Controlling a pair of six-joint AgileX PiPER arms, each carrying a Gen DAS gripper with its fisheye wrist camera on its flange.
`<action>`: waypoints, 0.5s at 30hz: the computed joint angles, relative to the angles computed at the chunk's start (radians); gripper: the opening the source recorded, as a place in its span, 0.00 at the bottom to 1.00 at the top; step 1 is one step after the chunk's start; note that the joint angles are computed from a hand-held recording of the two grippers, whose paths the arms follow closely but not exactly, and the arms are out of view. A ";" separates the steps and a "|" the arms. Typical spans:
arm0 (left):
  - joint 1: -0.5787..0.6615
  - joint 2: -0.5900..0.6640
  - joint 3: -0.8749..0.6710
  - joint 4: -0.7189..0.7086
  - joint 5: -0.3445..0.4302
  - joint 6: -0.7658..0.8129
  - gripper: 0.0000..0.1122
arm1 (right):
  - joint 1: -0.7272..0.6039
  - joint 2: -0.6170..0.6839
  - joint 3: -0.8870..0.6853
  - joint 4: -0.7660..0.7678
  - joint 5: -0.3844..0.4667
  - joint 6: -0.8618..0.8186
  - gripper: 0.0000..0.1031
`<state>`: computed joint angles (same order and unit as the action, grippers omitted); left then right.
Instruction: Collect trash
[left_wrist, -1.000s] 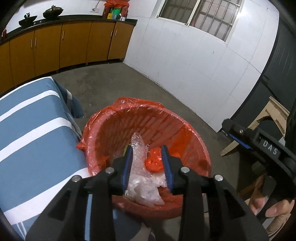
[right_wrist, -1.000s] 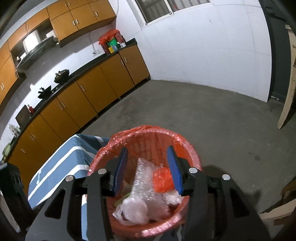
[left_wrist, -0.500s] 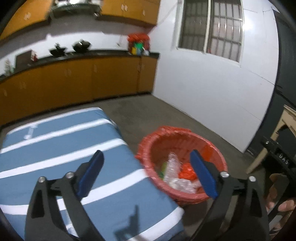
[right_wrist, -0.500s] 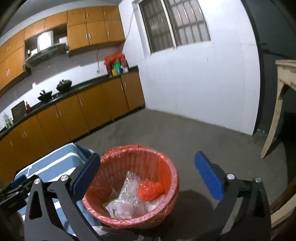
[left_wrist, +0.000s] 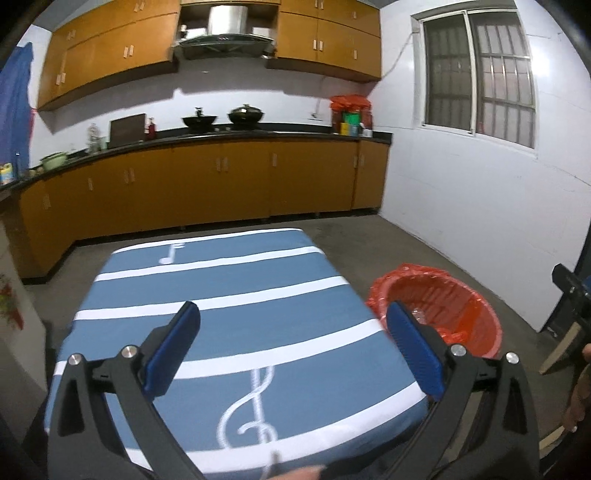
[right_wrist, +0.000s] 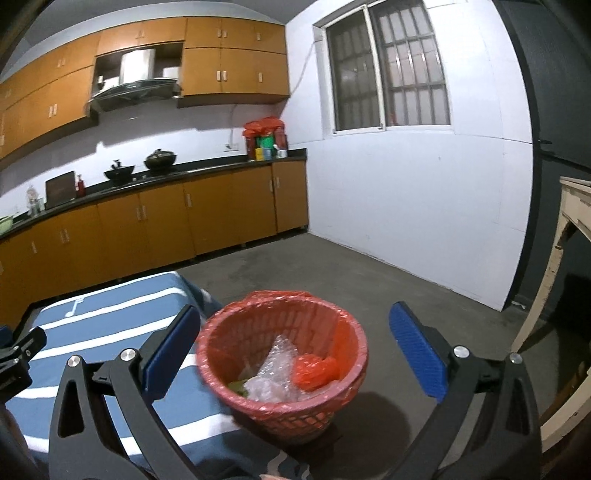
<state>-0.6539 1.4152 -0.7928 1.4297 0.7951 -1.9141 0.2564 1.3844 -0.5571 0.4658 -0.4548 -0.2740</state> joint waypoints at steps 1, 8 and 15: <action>-0.012 -0.016 0.016 -0.005 0.019 -0.003 0.88 | 0.013 -0.009 0.010 0.010 -0.004 -0.009 0.98; -0.110 -0.117 0.115 -0.039 0.156 -0.035 0.88 | 0.093 -0.062 0.056 0.086 -0.023 -0.081 0.98; -0.251 -0.159 0.162 -0.071 0.329 -0.068 0.88 | 0.169 -0.103 0.105 0.150 -0.059 -0.134 0.98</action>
<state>-0.9052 1.2563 -0.6312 1.3588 1.1243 -1.9826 0.4253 1.2815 -0.4518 0.6158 -0.5136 -0.4079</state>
